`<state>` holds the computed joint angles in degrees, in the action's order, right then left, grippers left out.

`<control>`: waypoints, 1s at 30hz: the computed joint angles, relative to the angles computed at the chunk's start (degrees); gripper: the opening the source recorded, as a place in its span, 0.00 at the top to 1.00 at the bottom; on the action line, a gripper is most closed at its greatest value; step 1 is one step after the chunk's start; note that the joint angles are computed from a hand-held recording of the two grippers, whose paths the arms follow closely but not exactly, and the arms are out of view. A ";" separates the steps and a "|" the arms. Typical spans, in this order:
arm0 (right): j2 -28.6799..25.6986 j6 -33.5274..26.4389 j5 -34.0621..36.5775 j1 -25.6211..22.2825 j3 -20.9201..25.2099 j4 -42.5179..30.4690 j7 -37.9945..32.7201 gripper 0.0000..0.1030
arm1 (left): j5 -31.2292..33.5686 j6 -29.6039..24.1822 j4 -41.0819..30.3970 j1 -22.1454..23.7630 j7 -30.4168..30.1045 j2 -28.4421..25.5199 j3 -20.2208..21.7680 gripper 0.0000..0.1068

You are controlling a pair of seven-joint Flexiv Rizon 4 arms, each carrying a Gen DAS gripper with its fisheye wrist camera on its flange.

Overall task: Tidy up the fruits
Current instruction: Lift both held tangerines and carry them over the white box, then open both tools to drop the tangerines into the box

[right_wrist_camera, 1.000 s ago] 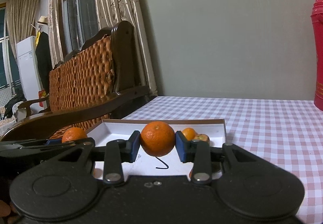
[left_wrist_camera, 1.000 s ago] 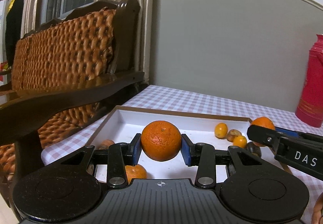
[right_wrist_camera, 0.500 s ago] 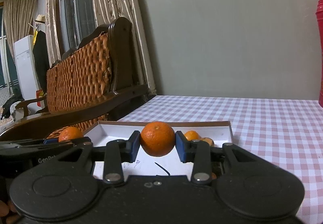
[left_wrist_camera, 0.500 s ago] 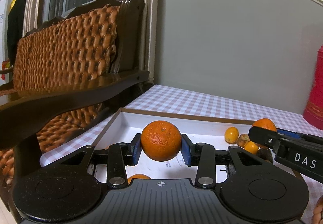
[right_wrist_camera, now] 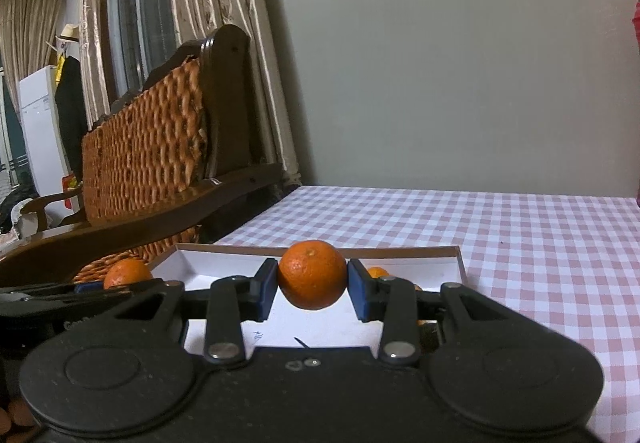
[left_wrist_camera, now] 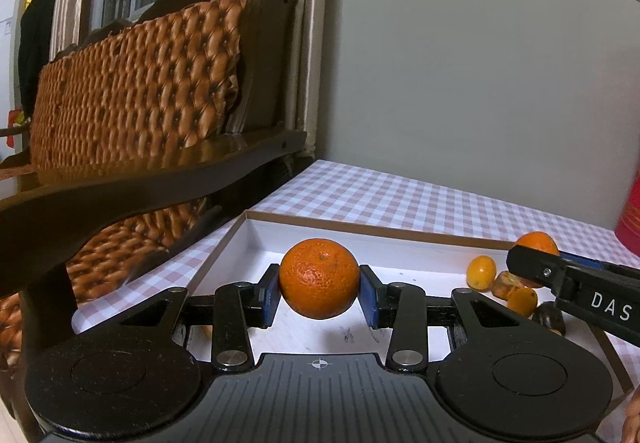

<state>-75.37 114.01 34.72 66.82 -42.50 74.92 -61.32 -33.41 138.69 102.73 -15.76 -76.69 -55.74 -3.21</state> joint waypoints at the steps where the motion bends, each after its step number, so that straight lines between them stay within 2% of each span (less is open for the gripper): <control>1: -0.24 -0.61 0.22 0.05 -0.45 -0.28 0.08 0.72 | -0.08 -0.27 -0.27 0.09 0.06 -0.08 0.02 0.62; 13: -1.79 -6.34 -7.14 -1.30 -3.45 -1.56 8.24 0.69 | -3.92 -5.01 -5.40 -0.43 2.52 -1.82 0.80 0.62; 14: -2.03 -6.69 -7.54 -1.18 -4.01 -1.45 9.13 0.67 | -5.10 -5.74 -6.20 -1.01 3.42 -2.16 1.31 0.62; 15: -1.96 -7.04 -8.32 -1.32 -4.10 -1.31 9.79 0.54 | -6.49 -7.27 -7.10 -1.58 4.89 -2.39 1.88 0.61; 16: -2.61 -7.22 -7.99 -0.67 -5.52 -1.00 11.09 0.37 | -8.04 -8.47 -7.85 -2.11 5.87 -2.58 2.27 0.55; 17: -4.17 -6.85 -6.52 0.74 -8.39 -0.41 12.94 0.35 | -8.89 -9.39 -8.21 -2.29 6.37 -2.62 2.39 0.23; 18: -5.12 -6.26 -5.66 1.72 -10.28 0.47 14.27 0.35 | -11.38 -10.16 -8.66 -3.47 7.56 -2.69 3.30 0.04; 21: -8.57 -4.88 -2.13 4.55 -16.18 2.56 18.95 0.17 | -13.51 -6.16 -9.58 -5.22 9.12 -3.82 4.34 0.04; 23: -9.14 -3.32 -2.11 4.97 -17.21 3.78 20.57 0.14 | -13.21 -4.77 -9.50 -4.66 9.84 -3.78 3.43 0.04; 30: -4.33 2.40 -3.39 3.43 -11.13 6.12 15.33 0.07 | -13.18 0.73 -6.00 -3.57 10.50 -1.71 0.54 0.04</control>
